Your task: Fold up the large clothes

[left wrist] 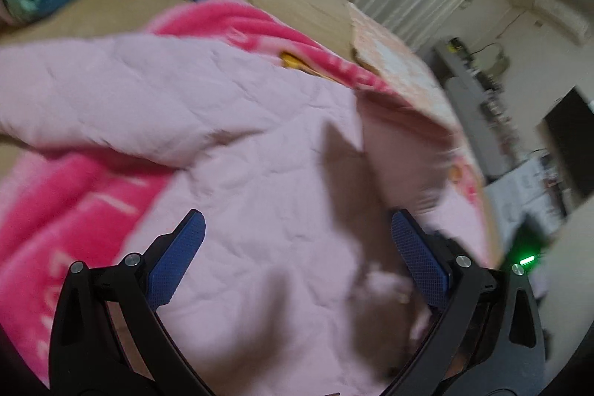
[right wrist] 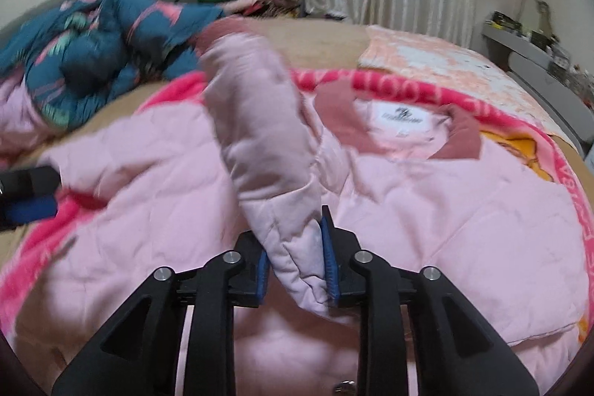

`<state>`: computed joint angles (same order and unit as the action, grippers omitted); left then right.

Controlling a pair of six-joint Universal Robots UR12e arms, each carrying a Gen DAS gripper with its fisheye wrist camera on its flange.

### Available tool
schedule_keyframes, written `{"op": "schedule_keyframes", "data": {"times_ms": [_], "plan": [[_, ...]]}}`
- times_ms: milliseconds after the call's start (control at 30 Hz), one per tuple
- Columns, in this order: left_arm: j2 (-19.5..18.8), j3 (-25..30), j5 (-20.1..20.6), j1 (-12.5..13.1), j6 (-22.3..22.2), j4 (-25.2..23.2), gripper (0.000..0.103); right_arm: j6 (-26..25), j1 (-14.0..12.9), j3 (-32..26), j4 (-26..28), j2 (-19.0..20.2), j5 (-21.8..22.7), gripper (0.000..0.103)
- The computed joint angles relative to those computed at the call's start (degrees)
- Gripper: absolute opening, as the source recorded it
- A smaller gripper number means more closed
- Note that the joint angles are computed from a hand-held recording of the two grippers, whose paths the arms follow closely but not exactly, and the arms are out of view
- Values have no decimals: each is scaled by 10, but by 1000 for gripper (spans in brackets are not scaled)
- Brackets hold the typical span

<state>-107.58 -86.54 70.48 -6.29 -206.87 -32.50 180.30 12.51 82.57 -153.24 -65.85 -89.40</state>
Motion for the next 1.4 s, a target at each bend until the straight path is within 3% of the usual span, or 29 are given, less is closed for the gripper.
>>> {"op": "schedule_keyframes", "data": {"times_ms": [100,133,233,400,567,633,700,800,967,1133,1333,1400], "plan": [[-6,-3,-41,4,-16,20,94,-4,2,-3,21,2,8,38],[-8,-3,-51,5,-20,24,94,-3,0,-3,28,0,21,51],[-14,-1,-66,4,-24,27,94,0,-7,6,46,-11,58,72],[-32,6,-120,5,-36,37,94,23,-29,45,34,-51,85,83],[-58,19,-167,0,-51,42,92,53,-53,87,15,-89,12,83],[-66,28,-165,-5,-41,31,77,59,-61,99,11,-98,-5,83],[-69,38,-138,-13,-7,5,32,62,-70,108,12,-104,-24,83],[-69,44,-118,-19,48,-14,11,77,-81,112,17,-106,-31,83],[-62,50,-90,-15,70,13,9,112,-93,114,0,-104,-26,83],[-62,49,-50,-12,84,-25,9,134,-94,104,28,-89,-15,83],[-60,36,-51,-8,75,-39,24,132,-90,93,60,-75,-29,86],[-56,35,-42,-9,74,-41,33,127,-85,90,67,-75,-43,86]]}}
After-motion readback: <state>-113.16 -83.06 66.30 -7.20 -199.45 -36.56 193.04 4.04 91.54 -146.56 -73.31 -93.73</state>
